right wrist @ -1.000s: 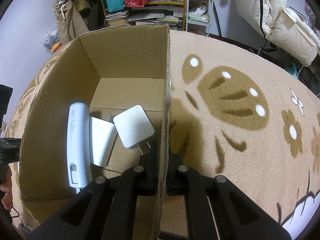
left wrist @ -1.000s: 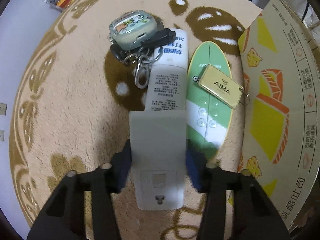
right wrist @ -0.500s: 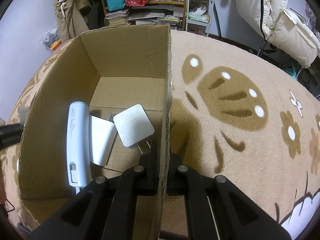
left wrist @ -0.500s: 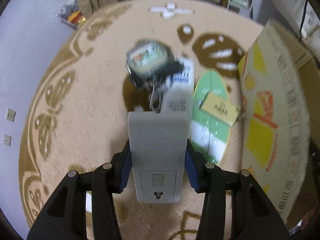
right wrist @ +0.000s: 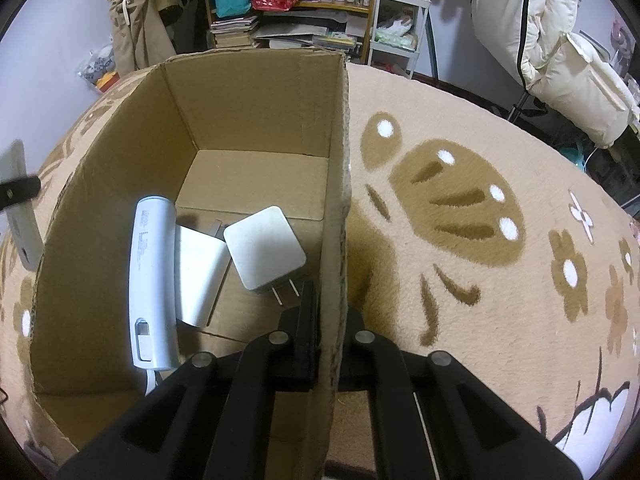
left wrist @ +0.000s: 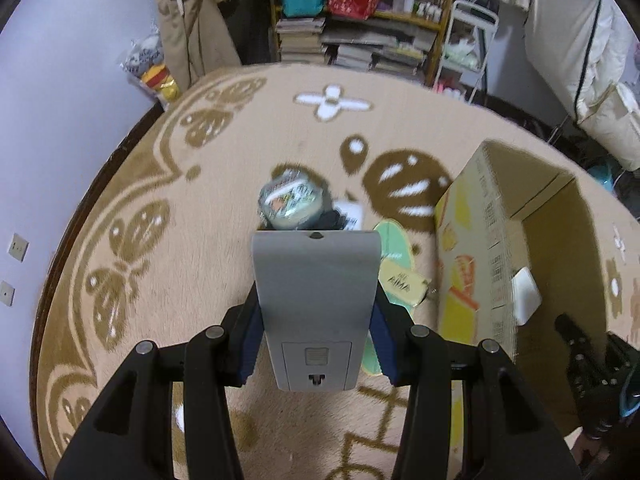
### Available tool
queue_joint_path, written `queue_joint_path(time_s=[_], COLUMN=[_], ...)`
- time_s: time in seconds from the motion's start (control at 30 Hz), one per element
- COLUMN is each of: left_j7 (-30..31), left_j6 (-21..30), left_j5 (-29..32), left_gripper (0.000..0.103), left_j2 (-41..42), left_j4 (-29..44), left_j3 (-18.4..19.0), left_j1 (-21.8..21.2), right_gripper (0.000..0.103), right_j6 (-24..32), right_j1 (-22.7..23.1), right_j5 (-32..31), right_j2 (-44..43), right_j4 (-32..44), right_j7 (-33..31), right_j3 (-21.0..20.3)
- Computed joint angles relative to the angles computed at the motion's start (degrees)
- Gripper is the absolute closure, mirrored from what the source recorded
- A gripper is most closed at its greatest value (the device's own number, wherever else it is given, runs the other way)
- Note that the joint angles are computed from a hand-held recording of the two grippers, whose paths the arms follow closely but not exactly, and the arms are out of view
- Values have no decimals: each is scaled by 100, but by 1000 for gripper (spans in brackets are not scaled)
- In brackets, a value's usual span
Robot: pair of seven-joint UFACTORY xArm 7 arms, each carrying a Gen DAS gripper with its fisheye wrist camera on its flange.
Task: Organize rigid objects
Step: 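Lift the white router with the left gripper and carry it over the box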
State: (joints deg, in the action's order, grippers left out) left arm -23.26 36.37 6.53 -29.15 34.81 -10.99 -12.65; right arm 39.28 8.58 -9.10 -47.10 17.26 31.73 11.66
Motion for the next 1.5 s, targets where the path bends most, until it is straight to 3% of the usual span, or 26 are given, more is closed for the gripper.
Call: queue_joint_path(time_s=[0.67, 1.13, 1.5], left_j7=[250, 1140, 1146], left_j6=[-999, -1900, -1407], left_j5=[-429, -1682, -1807], left_gripper=[57, 57, 57], left_j2=[-72, 109, 759], left_j4=[259, 204, 370], left_j3=[-127, 436, 180], left_j1=[-546, -1571, -1444], right_gripper=[97, 97, 97], right_j6=[202, 456, 465], right_j1=[13, 53, 75], right_j5=[-88, -108, -95], right_j2=[42, 140, 143], right_j4=[110, 277, 283], right_j7=[24, 35, 42], right_j3=[32, 71, 40])
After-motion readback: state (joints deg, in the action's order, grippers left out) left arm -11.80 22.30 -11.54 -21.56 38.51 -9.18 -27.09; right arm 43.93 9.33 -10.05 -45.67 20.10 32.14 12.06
